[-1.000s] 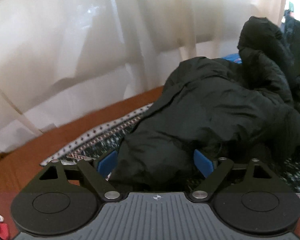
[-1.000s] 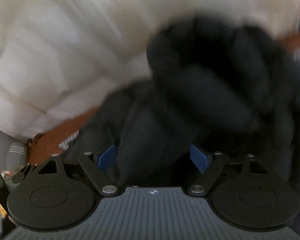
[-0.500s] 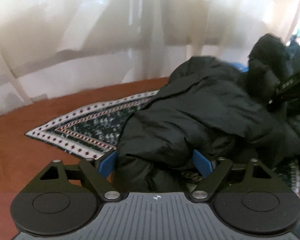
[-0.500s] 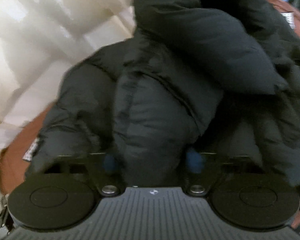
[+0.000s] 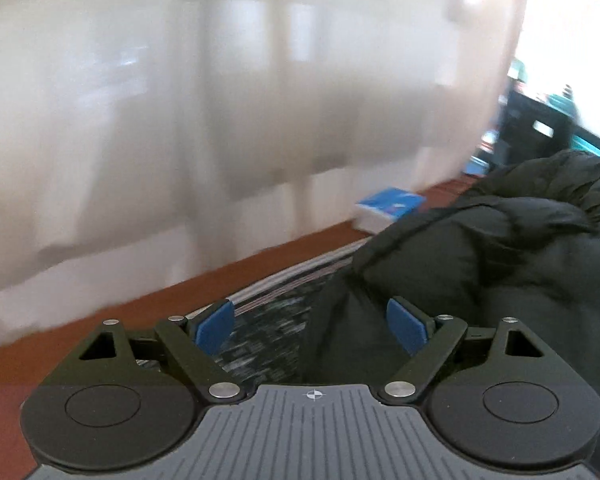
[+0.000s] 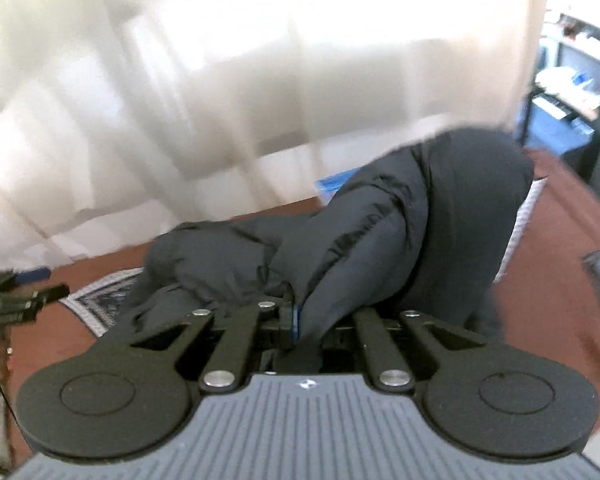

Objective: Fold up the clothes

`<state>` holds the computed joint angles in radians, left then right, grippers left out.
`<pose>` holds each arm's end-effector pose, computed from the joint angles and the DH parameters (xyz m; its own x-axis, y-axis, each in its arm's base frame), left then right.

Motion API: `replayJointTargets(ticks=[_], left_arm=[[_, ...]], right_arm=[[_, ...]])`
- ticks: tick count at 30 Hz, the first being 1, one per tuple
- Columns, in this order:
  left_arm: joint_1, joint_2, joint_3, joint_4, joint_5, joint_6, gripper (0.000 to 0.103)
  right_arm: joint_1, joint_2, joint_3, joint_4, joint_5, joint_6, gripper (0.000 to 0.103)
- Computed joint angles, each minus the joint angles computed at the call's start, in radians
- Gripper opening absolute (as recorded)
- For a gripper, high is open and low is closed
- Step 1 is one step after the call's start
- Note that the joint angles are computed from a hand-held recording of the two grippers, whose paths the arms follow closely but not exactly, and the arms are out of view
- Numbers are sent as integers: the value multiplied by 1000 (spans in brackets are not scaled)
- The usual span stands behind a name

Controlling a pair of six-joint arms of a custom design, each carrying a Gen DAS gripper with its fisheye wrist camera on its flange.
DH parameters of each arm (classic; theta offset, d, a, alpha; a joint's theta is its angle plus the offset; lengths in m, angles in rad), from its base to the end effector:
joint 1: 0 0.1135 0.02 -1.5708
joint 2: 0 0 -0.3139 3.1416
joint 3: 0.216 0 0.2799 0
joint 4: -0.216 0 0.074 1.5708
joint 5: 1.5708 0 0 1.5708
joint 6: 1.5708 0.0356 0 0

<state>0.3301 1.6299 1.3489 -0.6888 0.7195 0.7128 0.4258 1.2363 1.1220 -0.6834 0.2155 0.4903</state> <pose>0.3622 0.0993 0.3256 -0.5192 0.3420 -0.7832 0.5925 0.8045 -0.0414 0.2503 0.1052 0.3606 -0.7010 0.1872 -0.6882 0.0710 0.9785 0.1938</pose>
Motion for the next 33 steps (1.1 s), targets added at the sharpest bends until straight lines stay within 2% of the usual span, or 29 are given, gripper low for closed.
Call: replayJointTargets(ticks=[3,6,8,12,18,22,24,27,29,31,32,33], left_arm=[[-160,4,24,28,-43,-99,91],[-309,66,119,-5,-55,-191,94],[-414,134,193,-15,-91,-279,97],[-615,286,339,-22,-169,-373,97],[-808,617,769,-254,-278,-457,97],[-877,769,968,-367,-371,-447,97],[-901,861,1091,-451,-413,-442,97],[-907,956,1213,-531,-393,-459,97],[-911,988,1223,-536,-363,-475,83],[-920,986,1181,-507,-367,-478,55],[-925,985,1160,-492,-370,-479,48],[-931,963,1110,-455,-372,-484,35]], right_arm=[[-61,-118,-70,-68,3,-21,8],[-106,-234,-168,-112,-8,-20,8],[-168,-323,-227,-143,-50,-37,8],[-358,-479,-318,-216,-185,-111,8],[-763,-581,-379,-317,-454,-371,8],[-946,-584,-391,-343,-562,-505,8],[-978,-584,-386,-357,-576,-527,8],[-1063,-584,-390,-379,-627,-600,8],[-1113,-578,-390,-391,-654,-647,8],[-1139,-575,-384,-407,-665,-677,8],[-1145,-569,-378,-411,-666,-681,8],[-1149,-562,-372,-413,-667,-683,8]])
